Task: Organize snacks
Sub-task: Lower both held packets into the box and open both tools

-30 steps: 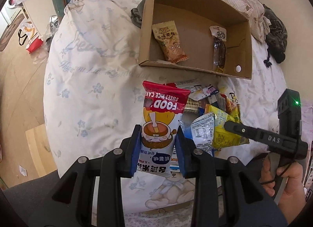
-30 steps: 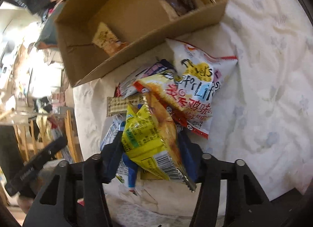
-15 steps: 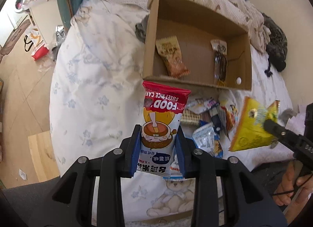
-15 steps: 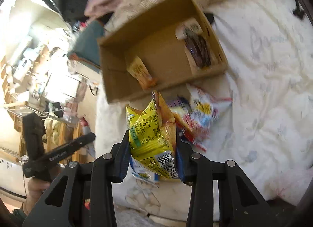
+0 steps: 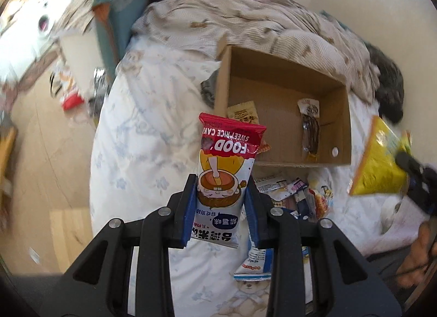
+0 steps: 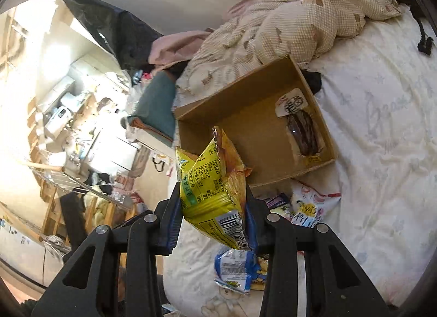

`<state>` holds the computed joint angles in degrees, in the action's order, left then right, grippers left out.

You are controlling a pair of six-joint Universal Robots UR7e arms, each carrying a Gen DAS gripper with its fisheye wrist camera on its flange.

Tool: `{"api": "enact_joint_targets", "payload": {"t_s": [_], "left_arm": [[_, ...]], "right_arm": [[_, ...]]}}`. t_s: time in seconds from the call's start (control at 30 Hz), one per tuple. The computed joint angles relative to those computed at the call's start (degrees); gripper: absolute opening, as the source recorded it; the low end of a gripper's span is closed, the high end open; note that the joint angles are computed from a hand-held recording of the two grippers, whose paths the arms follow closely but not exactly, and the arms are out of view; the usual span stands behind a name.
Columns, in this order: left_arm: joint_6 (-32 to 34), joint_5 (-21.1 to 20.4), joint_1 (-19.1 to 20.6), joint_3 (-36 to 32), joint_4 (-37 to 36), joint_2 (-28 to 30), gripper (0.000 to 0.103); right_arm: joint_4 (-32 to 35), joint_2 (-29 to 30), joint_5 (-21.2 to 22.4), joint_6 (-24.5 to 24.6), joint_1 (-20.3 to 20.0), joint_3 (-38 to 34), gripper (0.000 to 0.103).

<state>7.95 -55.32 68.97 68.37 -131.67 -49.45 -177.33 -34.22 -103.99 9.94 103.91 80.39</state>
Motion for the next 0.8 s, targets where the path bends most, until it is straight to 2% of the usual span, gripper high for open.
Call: {"api": "enact_joint_targets", "payload": {"t_s": [0.1, 0.3, 0.43, 0.57, 0.67, 0.8], "left_arm": [[-0.3, -1.5, -0.2, -4.0, 2.1, 1.9, 0.029], [1.8, 0.1, -1.0, -13.5, 4.2, 8.8, 0.029], [3.8, 0.1, -1.3, -19.4, 5.1, 13.3, 0.029], [7.5, 1.0, -1.5, -22.8, 2.1, 17.0, 0.029], [10.0, 1.5, -1.4, -24.3, 0.8, 19.1, 0.029], [11.2, 1.8, -0.7, -25.5, 0.0, 21.0, 0.029]], "right_arm": [[2.6, 0.6, -0.8, 1.5, -0.5, -2.4, 0.040], [7.5, 3.1, -2.2, 1.8, -1.2, -9.2, 0.040], [11.6, 5.4, -4.7, 0.8, -1.5, -15.2, 0.041], [13.8, 7.9, -4.3, 1.1, -2.7, -20.1, 0.041], [15.0, 9.2, -4.4, 0.4, -3.3, -21.6, 0.041], [16.4, 9.9, -3.8, 1.9, -3.9, -22.3, 0.041]]}}
